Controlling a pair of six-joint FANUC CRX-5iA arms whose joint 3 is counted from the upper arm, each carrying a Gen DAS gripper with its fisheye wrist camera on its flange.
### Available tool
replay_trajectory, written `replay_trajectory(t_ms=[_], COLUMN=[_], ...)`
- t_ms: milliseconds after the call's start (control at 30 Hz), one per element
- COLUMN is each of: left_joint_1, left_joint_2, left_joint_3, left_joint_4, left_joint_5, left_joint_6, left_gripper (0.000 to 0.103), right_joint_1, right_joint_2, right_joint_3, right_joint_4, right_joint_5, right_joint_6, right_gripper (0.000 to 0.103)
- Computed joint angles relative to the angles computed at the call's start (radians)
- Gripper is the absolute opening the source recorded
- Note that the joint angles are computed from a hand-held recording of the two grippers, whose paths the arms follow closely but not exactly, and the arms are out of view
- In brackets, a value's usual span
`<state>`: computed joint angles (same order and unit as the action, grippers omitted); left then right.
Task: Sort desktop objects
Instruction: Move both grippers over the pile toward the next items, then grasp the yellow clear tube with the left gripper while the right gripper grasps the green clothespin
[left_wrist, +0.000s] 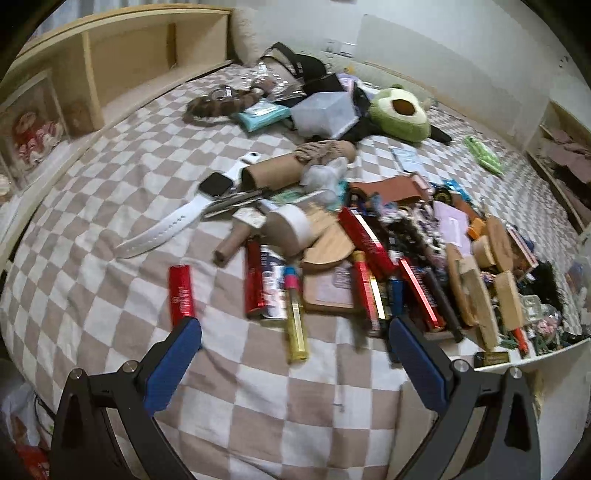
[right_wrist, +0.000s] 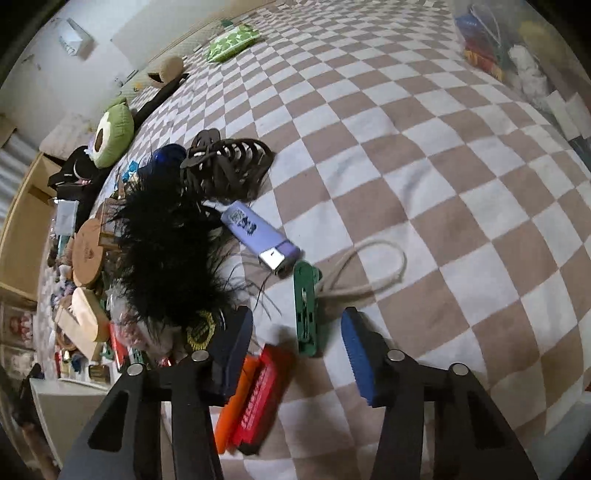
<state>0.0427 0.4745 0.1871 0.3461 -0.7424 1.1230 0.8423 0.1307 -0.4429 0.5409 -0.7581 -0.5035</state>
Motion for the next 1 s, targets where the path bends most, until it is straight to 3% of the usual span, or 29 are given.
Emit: replay_trajectory(t_ms=[133,200,233,467,533,700,900,967,1000], left_joint_1=[0.007,0.009,0.009,-0.004,-0.013,-0.017,-0.010,-0.017,-0.020], left_joint_2=[0.010,0.014,0.017,0.027,0.034,0.056,0.081,0.093,0.103], left_joint_3=[0.025,0.034,0.038,0.020,0.022,0.044,0.051,0.064,0.079], left_joint_4=[-0.065,-0.089,-0.101,-0.067,-0.073,-0.075,0.017,0.017,0.005], left_joint_5=[-0.004,-0.015,-0.021,-0.027,-0.027,-0.069,-0.117,-0.129,-0.140], left_joint_6=[0.064,0.077,0.083,-0.007,-0.017,-0.029,-0.080,-0.087,-0.079], left_gripper=[0.103,0.103,0.103,0.101,0.087,0.069,0.065,0.049,0.036], right_joint_1=[-0.010,-0.010,-0.011,-0.015,-0.017,-0.019,-0.021,-0.021,-0.021], right_joint_2=[0.034,0.038,0.034,0.028,0.021,0.000,-0.003,-0.006,-0.008], right_joint_3=[0.037,0.040,0.033,0.012,-0.006,-0.054,-0.059,-0.066,-0.069], right_joint_4=[-0.012,-0.013,-0.011,-0.005,0.013,0.058,0.063,0.067,0.069], right_joint_5=[-0.056,-0.069,-0.060,-0.013,0.011,0.063,0.072,0.077,0.081], right_joint_6=[0.050,0.056,0.052,0.027,-0.013,-0.102,-0.109,-0.116,-0.120], right_gripper=[0.035,0.015,0.012,0.012,0.012,0.012,0.012,0.012,0.012])
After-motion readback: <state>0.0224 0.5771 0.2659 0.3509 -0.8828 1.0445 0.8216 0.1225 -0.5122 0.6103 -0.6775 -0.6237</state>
